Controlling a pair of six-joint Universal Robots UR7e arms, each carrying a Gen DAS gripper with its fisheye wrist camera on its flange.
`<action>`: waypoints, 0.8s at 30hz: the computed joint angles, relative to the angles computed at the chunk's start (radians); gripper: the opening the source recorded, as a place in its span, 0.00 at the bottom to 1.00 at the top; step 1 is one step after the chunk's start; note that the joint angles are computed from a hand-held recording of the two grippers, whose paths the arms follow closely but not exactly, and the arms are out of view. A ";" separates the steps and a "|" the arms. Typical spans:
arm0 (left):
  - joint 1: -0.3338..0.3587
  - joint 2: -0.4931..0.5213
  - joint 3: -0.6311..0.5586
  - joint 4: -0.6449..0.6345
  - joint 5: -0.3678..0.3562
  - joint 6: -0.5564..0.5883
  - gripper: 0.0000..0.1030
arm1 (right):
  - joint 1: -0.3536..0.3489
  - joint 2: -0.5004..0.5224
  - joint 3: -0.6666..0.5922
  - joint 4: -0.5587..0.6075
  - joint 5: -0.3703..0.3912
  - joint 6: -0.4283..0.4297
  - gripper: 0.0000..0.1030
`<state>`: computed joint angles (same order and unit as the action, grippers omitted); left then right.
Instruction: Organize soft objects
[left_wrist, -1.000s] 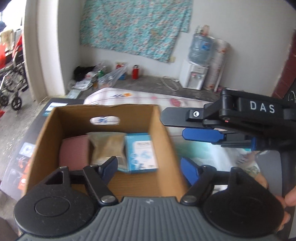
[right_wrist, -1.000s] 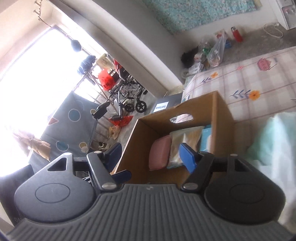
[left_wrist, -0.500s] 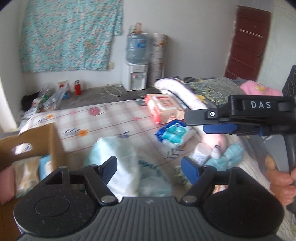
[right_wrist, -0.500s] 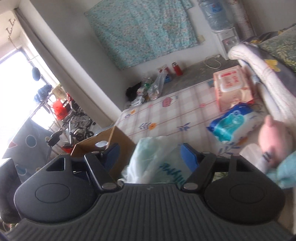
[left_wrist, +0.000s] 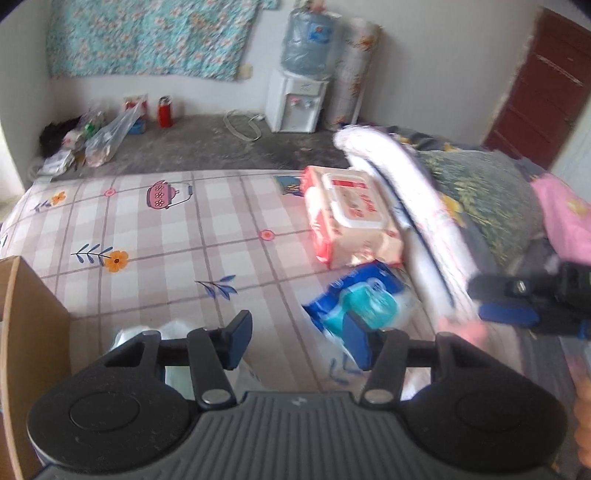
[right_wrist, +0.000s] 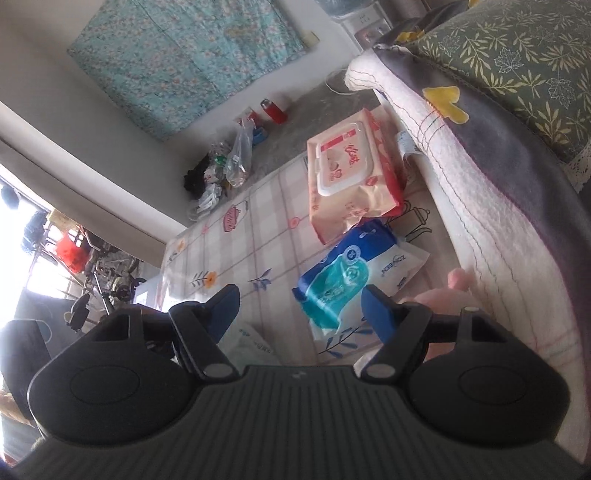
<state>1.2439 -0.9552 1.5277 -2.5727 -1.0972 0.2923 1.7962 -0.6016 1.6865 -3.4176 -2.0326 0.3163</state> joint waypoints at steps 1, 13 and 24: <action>0.004 0.037 -0.049 0.027 0.008 -0.021 0.50 | -0.013 0.003 -0.023 0.040 -0.006 0.002 0.71; 0.065 0.358 -0.474 0.350 -0.048 -0.188 0.47 | -0.128 0.063 -0.232 0.484 0.082 -0.015 0.71; 0.083 0.349 -0.495 0.501 -0.101 -0.200 0.45 | -0.182 0.084 -0.209 0.328 0.151 -0.051 0.53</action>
<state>1.3274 -0.6065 1.0325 -2.0719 -1.1986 0.0924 1.6140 -0.5179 1.4780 -3.0898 -1.8819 0.2654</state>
